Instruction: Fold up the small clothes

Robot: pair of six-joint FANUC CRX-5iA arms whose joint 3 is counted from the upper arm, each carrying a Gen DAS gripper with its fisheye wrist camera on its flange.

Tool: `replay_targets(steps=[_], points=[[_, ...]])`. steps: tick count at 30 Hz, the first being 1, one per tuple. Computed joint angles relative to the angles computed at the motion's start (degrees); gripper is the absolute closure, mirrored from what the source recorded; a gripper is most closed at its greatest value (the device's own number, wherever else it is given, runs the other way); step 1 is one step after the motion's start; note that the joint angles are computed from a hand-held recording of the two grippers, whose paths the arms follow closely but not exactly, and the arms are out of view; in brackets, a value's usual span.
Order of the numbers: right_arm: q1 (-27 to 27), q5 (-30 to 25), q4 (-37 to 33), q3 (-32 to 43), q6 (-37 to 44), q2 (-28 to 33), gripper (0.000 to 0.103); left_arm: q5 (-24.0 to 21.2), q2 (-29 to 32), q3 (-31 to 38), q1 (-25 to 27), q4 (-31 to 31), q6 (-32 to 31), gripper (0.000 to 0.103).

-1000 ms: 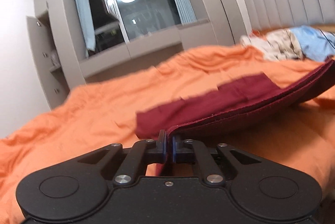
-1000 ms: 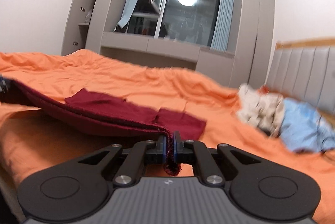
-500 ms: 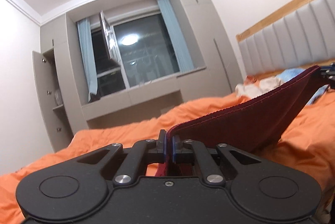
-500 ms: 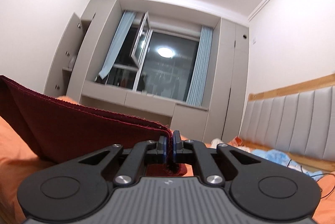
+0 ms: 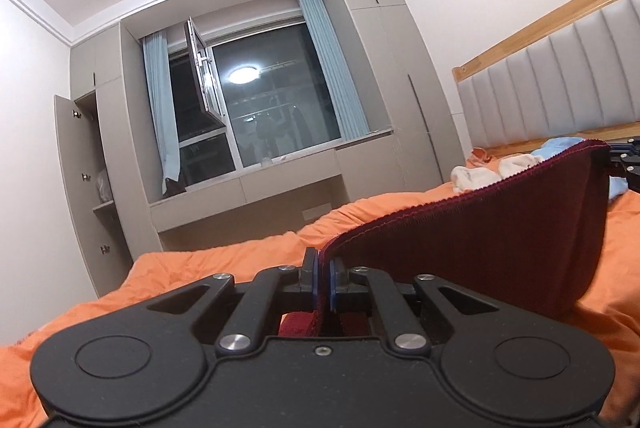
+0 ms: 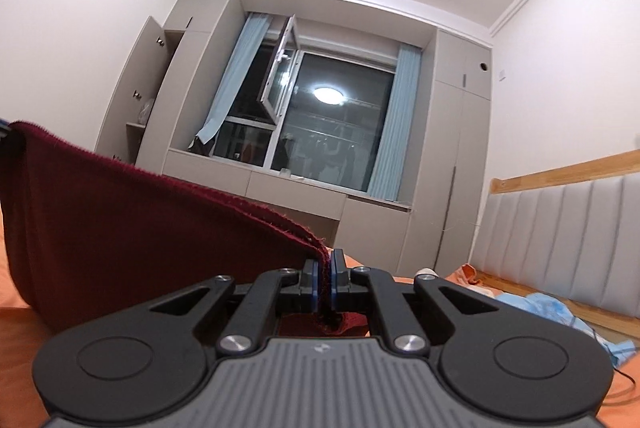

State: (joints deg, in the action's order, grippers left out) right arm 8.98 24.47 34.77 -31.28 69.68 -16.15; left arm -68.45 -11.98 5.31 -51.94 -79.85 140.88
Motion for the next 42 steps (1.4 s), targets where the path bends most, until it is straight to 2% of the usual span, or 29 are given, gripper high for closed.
replay_targets(steps=[4, 6, 9, 11, 16, 19, 24, 28, 33, 36, 40, 42], points=[[-0.9, 0.4, 6.6, 6.4, -4.5, 7.7, 0.097, 5.6, 3.0, 3.1, 7.5, 3.3, -1.8, 0.098], [0.4, -1.6, 5.4, 9.9, -0.9, 10.9, 0.097, 8.1, 5.0, 5.2, 11.7, 6.0, -3.4, 0.097], [3.1, -5.2, 1.9, 15.7, 5.8, 16.2, 0.097, 9.4, 9.2, 8.9, 16.1, 8.2, -6.3, 0.097], [3.6, -7.0, 4.3, 19.0, 3.5, 19.8, 0.097, 10.8, 11.5, 10.9, 18.8, 9.5, -8.0, 0.097], [1.3, -8.0, 22.4, 25.3, -15.6, 28.2, 0.097, 14.7, 16.9, 15.5, 26.6, 17.3, -13.0, 0.097], [-2.3, -6.0, 40.5, 29.1, -33.8, 32.6, 0.097, 16.9, 19.4, 17.1, 31.4, 23.2, -15.2, 0.097], [-6.0, -2.5, 63.3, 37.1, -54.2, 39.4, 0.097, 18.6, 23.9, 18.9, 37.4, 31.1, -18.2, 0.097], [-7.7, 0.2, 76.3, 42.8, -65.5, 43.5, 0.097, 18.9, 26.7, 19.3, 41.4, 39.1, -23.5, 0.097], [-10.2, 7.3, 93.9, 51.3, -81.8, 47.7, 0.096, 20.4, 28.5, 18.2, 47.1, 51.7, -27.9, 0.097], [-10.6, 8.8, 96.2, 52.6, -85.0, 48.4, 0.096, 21.4, 29.4, 17.6, 49.2, 56.0, -28.8, 0.097], [-9.6, 5.2, 91.7, 48.8, -79.9, 46.9, 0.096, 22.1, 29.8, 17.3, 50.0, 57.0, -28.1, 0.097], [-9.4, 4.9, 91.6, 49.0, -79.4, 47.0, 0.096, 21.6, 30.2, 18.1, 49.9, 56.5, -27.2, 0.097]])
